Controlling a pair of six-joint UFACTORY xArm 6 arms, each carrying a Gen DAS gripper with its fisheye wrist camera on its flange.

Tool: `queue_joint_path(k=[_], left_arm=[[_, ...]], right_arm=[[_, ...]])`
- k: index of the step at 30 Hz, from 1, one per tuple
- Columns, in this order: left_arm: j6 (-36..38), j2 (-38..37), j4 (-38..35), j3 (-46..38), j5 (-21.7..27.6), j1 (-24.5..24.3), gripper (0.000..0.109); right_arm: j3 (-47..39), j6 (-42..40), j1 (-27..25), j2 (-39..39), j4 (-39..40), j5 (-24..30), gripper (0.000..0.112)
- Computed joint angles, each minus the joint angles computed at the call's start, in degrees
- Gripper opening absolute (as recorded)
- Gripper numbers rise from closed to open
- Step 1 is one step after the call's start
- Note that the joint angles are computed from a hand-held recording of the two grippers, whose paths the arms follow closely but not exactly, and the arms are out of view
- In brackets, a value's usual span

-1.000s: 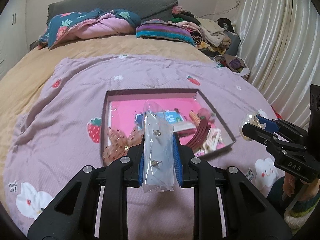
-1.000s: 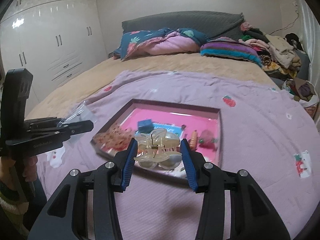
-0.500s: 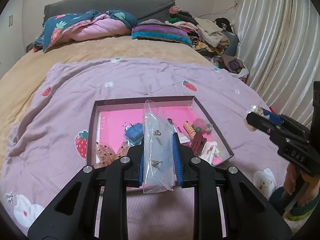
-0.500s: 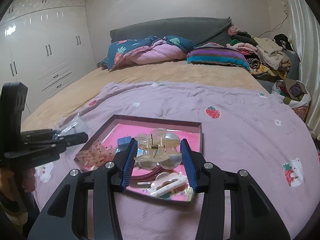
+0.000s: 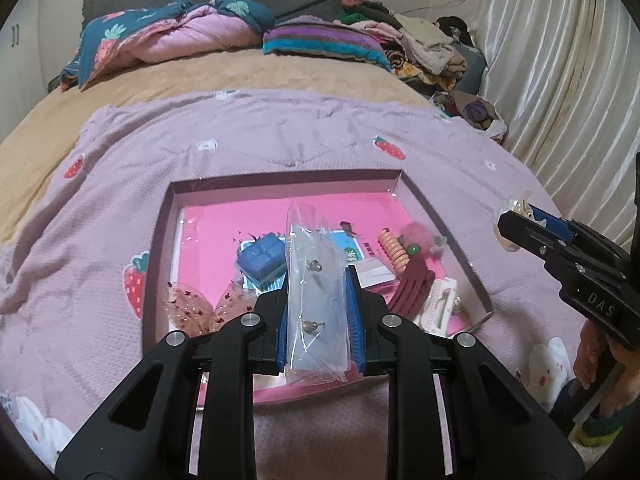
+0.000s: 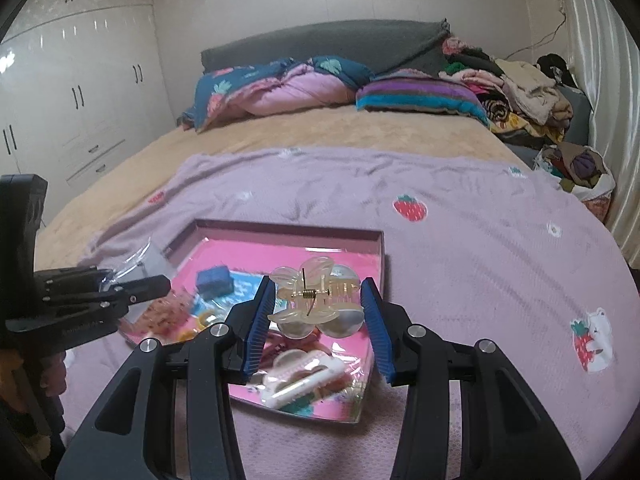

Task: Organize jewelry
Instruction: 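Carry the earring card and pearl claw clip into the tray and open both tools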

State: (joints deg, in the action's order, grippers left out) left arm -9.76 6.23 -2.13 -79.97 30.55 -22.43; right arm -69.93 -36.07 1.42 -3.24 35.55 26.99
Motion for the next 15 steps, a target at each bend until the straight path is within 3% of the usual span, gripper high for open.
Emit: queue_joint_path(k=[15], left_arm=[[-1.2,5.6,-0.6,-2.6,1.6,0.6,0.015]], right_arm=[[1.3,3.7,-0.2,3.5,-4.7,-1.2,0.043]])
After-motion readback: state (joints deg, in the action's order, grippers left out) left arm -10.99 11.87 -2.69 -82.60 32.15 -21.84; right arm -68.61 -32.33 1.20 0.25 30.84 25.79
